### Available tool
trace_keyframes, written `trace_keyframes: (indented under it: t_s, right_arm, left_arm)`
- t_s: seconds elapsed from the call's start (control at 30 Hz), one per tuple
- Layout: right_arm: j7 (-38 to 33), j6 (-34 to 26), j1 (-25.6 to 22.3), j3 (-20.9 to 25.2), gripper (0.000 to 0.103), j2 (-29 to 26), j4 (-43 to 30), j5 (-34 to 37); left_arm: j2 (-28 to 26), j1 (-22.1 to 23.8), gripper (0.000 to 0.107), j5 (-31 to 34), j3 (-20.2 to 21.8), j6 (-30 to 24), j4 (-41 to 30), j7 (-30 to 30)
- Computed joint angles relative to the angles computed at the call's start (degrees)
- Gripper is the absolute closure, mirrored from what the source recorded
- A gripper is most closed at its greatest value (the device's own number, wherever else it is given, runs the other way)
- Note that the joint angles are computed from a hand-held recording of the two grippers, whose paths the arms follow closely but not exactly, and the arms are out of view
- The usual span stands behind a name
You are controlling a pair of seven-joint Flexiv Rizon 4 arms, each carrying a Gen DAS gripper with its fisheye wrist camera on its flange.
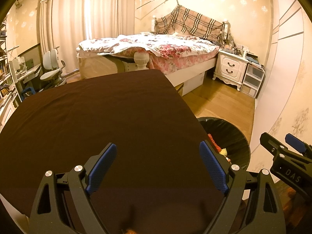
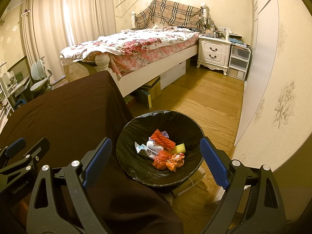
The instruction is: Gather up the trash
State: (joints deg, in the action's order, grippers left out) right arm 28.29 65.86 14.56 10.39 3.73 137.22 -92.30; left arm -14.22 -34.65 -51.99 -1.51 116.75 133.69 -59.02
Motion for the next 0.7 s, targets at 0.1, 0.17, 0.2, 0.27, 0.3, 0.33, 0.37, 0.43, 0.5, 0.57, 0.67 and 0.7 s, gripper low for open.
trace_keyframes:
  t_s: [0.1,0.17,0.2,0.27,0.3,0.33,0.37,0.43,0.5,0.57,0.67,0.7]
  right_arm:
    - [0.0,0.0,0.0,0.0,0.014,0.0,0.0,0.0]
    - [-0.1,-0.1,0.1,0.0,0.014,-0.1,-0.1,0.2]
    - [0.0,0.0,0.0,0.0,0.013,0.0,0.0,0.0]
    - [0.0,0.0,0.0,0.0,0.013,0.0,0.0,0.0]
    - [0.0,0.0,0.0,0.0,0.013,0.0,0.0,0.0]
    - [0.1,-0.1,0.0,0.0,0.013,0.0,0.0,-0.1]
    - [0.0,0.0,0.0,0.0,0.013,0.0,0.0,-0.1]
    - [0.1,-0.1,0.0,0.0,0.014,-0.1,-0.1,0.0]
    - [0.0,0.0,0.0,0.0,0.013,0.0,0.0,0.0]
    - [-0.1,0.0,0.0,0.0,0.013,0.0,0.0,0.0]
    - [0.0,0.0,0.0,0.0,0.013,0.0,0.0,-0.1]
    - [0.1,-0.1,0.0,0.0,0.013,0.0,-0.1,-0.1]
  left_arm:
    - [0.0,2.6,0.021,5.3,-1.0,-0.1,1.1,-4.4]
    - [0.0,3.2,0.021,7.6,-0.8,-0.2,1.5,-6.0]
    - [0.1,3.1,0.021,8.2,-0.5,-0.3,1.5,-6.2]
    - [0.2,2.8,0.018,8.7,0.0,-1.0,1.2,-6.5]
    - [0.2,2.8,0.018,9.2,0.1,-0.8,1.3,-7.2]
    - [0.2,2.8,0.018,9.7,0.2,-0.7,1.4,-7.6]
    - [0.3,3.5,0.018,11.2,-0.1,-0.7,1.7,-8.7]
    - [0.3,3.5,0.018,12.2,0.2,-0.4,1.9,-9.5]
    - [0.3,2.8,0.018,12.0,0.7,0.3,2.2,-9.2]
    - [0.2,2.0,0.018,10.8,1.1,0.1,1.6,-8.1]
    - [0.1,1.4,0.018,9.6,1.3,0.1,1.4,-7.5]
    - [0.1,0.6,0.018,8.0,1.6,0.0,1.1,-6.5]
